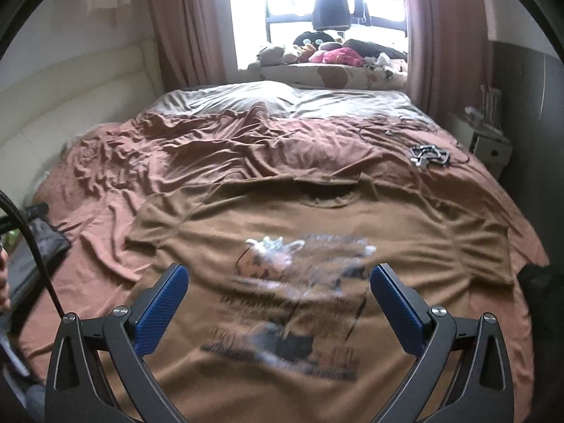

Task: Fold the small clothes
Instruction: 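Move the left tool toward the tan T-shirt's sleeve and open it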

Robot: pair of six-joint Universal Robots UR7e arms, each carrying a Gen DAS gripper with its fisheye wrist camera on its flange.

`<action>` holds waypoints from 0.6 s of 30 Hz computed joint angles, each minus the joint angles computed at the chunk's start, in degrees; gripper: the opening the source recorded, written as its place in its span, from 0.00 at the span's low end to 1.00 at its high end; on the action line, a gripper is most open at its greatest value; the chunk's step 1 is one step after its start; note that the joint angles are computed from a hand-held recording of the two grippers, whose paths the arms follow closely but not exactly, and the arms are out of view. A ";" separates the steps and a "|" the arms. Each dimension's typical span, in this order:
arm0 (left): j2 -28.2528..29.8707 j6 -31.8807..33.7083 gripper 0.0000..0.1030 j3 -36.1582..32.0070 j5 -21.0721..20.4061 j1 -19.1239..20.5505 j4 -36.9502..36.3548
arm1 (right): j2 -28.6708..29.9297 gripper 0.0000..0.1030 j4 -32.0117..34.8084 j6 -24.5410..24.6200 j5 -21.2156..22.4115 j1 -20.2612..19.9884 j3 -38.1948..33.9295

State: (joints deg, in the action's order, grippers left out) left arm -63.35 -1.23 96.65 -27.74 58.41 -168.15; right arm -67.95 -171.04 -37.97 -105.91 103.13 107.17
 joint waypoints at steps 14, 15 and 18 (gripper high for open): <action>11.41 -1.26 0.66 -25.07 -13.77 11.87 14.78 | 15.38 0.96 10.35 1.44 2.85 -0.78 -18.01; 12.06 -1.76 0.63 -26.42 -14.02 12.41 15.85 | 16.21 0.91 11.18 1.48 2.69 -0.72 -19.04; 14.98 -2.45 0.59 -31.94 -15.07 14.47 20.14 | 19.33 0.77 13.86 1.75 1.79 -0.53 -22.80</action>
